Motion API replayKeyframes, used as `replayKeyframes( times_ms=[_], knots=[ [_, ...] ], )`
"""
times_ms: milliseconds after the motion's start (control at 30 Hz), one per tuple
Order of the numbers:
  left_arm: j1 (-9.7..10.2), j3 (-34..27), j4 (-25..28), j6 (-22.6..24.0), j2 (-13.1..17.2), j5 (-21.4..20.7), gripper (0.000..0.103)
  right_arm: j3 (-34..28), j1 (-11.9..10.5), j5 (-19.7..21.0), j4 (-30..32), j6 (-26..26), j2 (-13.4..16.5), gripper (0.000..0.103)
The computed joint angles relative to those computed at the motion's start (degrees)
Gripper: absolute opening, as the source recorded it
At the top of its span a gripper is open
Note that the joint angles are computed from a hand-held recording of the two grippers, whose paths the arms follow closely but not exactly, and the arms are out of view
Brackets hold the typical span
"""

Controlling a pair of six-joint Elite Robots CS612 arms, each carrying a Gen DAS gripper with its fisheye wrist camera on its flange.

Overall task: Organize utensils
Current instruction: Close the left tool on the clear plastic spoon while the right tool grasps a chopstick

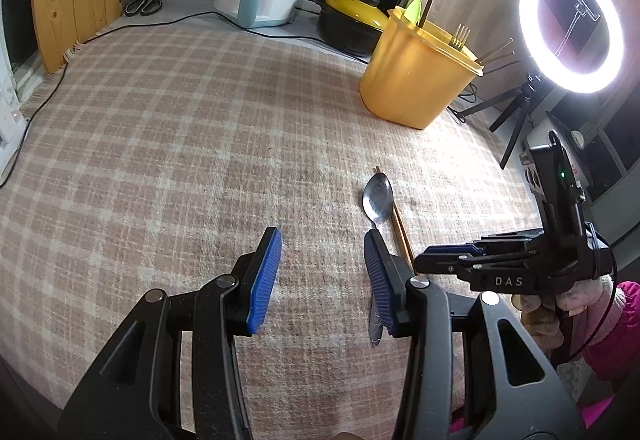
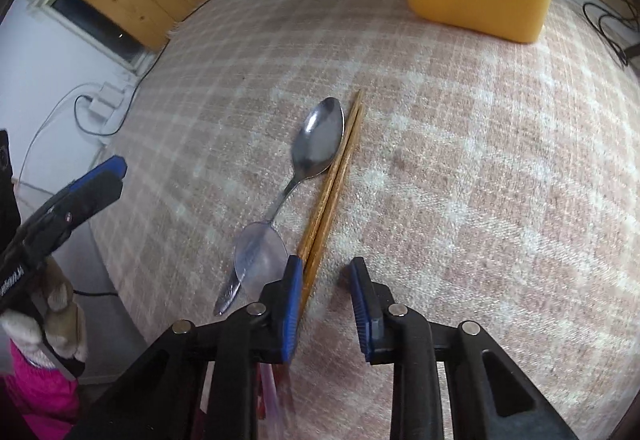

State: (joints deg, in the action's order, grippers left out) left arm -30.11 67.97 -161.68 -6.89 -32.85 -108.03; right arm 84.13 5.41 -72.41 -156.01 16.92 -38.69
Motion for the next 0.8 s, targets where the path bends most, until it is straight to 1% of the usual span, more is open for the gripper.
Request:
replayKeyframes(
  times_ms=[67,100,267,400,533,600,633,667,733,800],
  knots=[
    [0.16,-0.2,0.2,0.4,0.2,-0.5,0.043,-0.8,0.3,-0.9,0.9,0.8,0.2,0.02],
    [0.26,-0.4,0.3,0.5,0.4,-0.9,0.043,-1.1,0.5,-1.9,1.6,1.3,0.3,0.017],
    [0.76,-1.6,1.5,1.1,1.1,-3.0,0.043,-2.1,0.9,-3.8,4.1,2.3,0.2,0.014],
    [1.11,-2.8,2.7,2.0,1.9,-4.2,0.043,-4.0,1.4,-5.2,6.6,3.3,0.9,0.013],
    [1.46,-4.2,4.0,2.5,2.6,-5.8,0.043,-6.8,2.4,-8.3,9.5,2.6,1.9,0.013],
    [1.54,-4.7,4.4,2.7,2.9,-6.6,0.043,-8.3,2.8,-9.8,11.2,1.3,2.5,0.013],
    [1.57,-4.8,4.6,2.7,3.0,-7.1,0.043,-8.7,2.8,-10.1,11.8,0.6,2.6,0.012],
    [1.6,-4.9,4.7,2.7,3.0,-7.8,0.043,-9.2,2.8,-10.1,13.1,-0.4,2.7,0.009],
    [1.59,-4.6,4.8,2.8,2.9,-9.0,0.043,-9.6,2.4,-8.9,14.4,-1.4,2.8,0.007],
    [1.52,-4.2,5.2,2.9,2.8,-10.7,0.043,-9.8,2.1,-8.1,15.6,-1.4,2.7,0.007]
  ],
)
